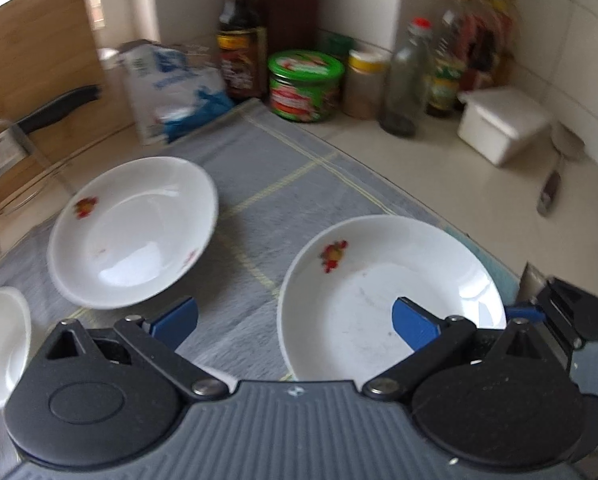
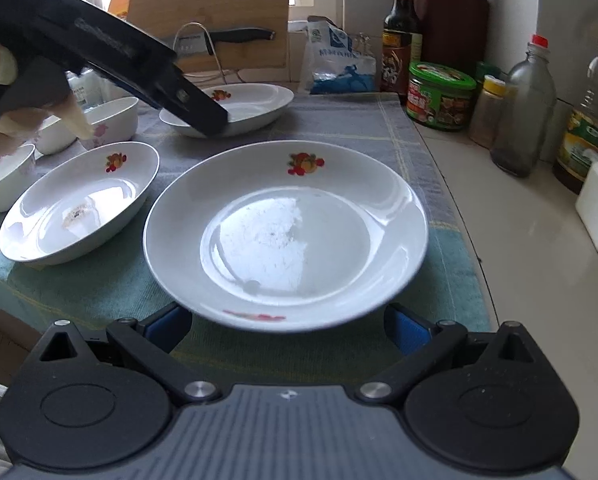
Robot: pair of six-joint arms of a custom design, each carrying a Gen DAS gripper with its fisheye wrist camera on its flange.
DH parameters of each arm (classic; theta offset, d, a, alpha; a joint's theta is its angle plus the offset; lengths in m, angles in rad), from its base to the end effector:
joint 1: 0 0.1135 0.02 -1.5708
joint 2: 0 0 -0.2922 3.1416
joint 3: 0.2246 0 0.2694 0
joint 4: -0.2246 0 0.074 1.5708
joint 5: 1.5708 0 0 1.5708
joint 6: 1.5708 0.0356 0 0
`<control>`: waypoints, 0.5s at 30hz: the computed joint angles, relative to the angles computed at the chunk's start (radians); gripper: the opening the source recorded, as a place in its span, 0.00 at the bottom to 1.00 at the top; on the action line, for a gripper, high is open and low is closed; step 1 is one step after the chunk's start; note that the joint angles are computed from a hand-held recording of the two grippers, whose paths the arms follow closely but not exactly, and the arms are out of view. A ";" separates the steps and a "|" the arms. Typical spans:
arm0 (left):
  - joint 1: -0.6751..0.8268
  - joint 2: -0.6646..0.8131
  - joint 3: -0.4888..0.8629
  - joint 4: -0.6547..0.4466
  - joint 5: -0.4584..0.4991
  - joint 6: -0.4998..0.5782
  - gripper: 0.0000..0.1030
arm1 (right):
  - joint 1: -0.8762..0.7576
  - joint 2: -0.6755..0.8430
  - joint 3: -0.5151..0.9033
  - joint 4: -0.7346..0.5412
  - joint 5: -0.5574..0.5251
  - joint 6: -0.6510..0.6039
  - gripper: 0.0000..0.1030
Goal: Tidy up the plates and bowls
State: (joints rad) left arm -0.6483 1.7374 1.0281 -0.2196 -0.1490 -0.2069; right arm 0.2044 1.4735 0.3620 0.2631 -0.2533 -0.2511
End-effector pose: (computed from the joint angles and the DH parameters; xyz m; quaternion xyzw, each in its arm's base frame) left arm 0.2999 -0.2205 0.1887 0.1843 0.9285 -0.0662 0.3156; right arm 0.2269 0.0561 0.1141 -0.2530 0.8939 0.1099 0.3532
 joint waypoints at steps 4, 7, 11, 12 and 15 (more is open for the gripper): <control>0.007 0.080 0.094 -0.051 0.049 0.079 0.99 | 0.006 0.051 -0.011 0.084 0.013 -0.042 1.00; 0.013 0.142 0.175 -0.099 0.093 0.107 0.99 | -0.023 0.070 -0.010 0.101 -0.036 -0.084 1.00; 0.023 0.227 0.286 -0.166 0.142 0.110 0.98 | -0.059 0.097 -0.039 0.182 -0.096 -0.119 1.00; 0.025 0.249 0.314 -0.187 0.149 0.110 0.98 | -0.065 0.103 -0.051 0.213 -0.105 -0.120 1.00; 0.035 0.310 0.396 -0.254 0.182 0.107 0.97 | -0.075 0.124 -0.079 0.291 -0.124 -0.117 1.00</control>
